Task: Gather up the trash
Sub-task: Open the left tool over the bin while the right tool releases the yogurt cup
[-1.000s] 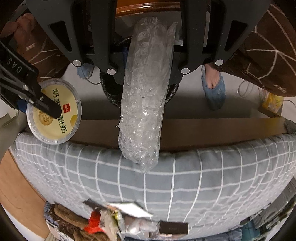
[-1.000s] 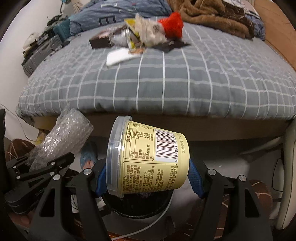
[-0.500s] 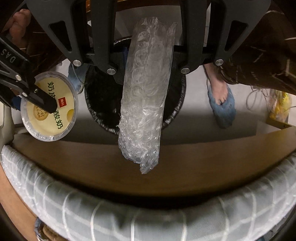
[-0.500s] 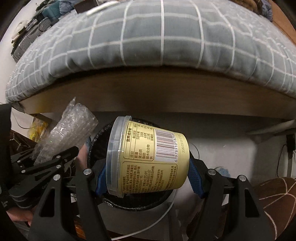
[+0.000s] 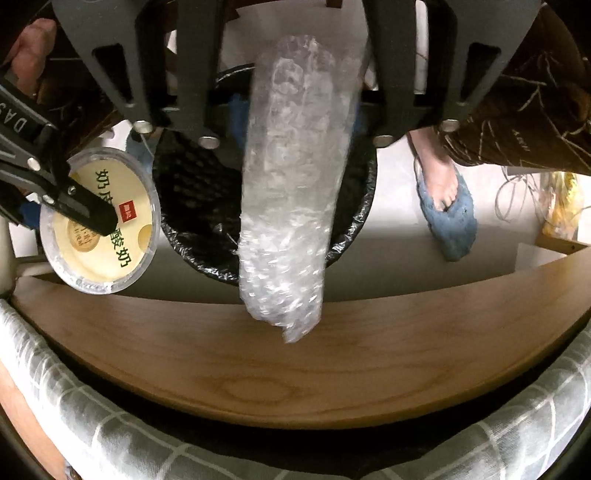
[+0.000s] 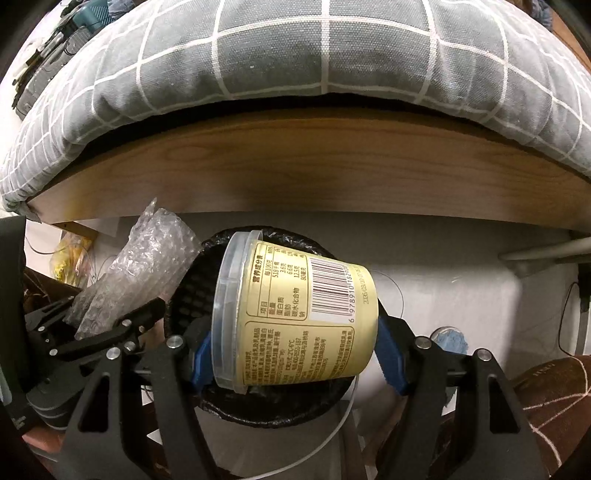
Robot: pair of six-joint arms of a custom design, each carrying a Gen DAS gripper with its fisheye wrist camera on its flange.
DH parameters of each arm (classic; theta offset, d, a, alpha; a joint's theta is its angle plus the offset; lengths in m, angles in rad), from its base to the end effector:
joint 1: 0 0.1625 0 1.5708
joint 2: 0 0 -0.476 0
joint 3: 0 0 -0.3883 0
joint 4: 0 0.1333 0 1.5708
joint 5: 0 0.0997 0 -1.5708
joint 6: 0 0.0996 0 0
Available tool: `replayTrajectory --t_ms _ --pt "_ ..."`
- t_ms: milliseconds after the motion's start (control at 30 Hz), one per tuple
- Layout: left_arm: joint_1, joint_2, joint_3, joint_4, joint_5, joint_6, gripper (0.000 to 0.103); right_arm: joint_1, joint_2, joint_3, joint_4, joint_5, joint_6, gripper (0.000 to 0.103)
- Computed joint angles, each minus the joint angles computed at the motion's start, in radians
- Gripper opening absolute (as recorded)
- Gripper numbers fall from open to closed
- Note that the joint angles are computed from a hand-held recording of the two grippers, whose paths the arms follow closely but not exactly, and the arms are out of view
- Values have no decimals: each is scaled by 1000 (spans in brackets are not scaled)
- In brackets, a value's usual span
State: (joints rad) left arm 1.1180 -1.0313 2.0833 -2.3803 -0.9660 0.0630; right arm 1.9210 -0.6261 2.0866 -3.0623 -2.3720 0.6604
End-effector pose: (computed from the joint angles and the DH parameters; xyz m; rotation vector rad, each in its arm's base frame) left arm -0.0541 -0.5454 0.1302 0.7295 2.3931 0.1478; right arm 0.2399 -0.4769 -0.0107 -0.3868 -2.3718 0.5252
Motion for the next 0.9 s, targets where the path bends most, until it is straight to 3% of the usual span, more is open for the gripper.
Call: replayTrajectory --t_ms 67,467,900 --pt "0 -1 6 -18 10 6 65 -2 -2 -5 4 2 0 67" --pt "11 -40 19 -78 36 36 95 -1 11 -30 -3 7 -36 67" --pt "40 -77 -1 -97 60 58 97 4 32 -75 42 12 -66 69"
